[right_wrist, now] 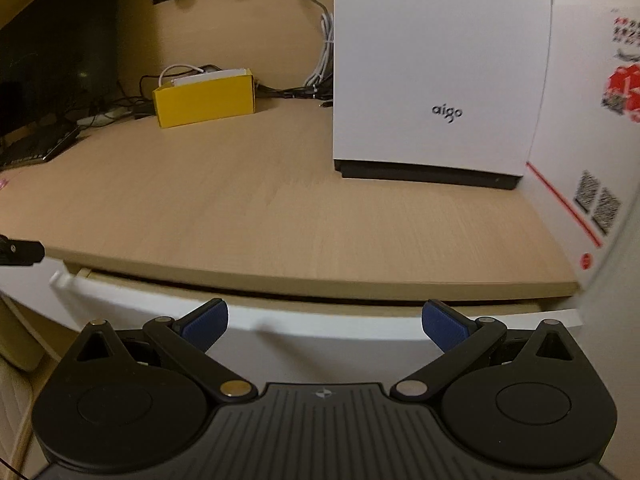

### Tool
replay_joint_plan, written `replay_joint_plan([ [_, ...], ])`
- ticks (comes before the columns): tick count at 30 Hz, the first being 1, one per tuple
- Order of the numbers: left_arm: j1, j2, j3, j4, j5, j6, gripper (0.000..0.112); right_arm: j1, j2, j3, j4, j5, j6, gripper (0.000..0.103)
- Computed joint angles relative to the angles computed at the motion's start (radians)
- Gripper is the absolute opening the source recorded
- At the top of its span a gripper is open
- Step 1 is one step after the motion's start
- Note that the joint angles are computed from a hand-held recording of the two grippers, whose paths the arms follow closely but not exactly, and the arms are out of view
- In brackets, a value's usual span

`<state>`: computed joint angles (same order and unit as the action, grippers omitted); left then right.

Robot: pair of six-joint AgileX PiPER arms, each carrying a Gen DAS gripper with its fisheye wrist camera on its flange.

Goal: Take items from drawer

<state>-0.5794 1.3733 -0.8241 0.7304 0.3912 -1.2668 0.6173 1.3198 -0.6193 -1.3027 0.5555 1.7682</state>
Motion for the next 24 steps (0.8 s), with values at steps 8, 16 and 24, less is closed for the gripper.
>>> replay_joint_plan([
  [8,0.03,0.092,-0.069,-0.16,0.039,0.18,0.016,-0.028,0.142,-0.09,-0.018,0.012,0.076,0.103],
  [16,0.037,0.111,-0.094,-0.227,0.047,0.258,0.024,-0.032,0.179,-0.104,-0.015,0.019,0.072,0.103],
  [24,0.039,0.112,-0.1,-0.265,0.053,0.32,0.026,-0.031,0.176,-0.115,0.031,0.026,0.027,0.103],
])
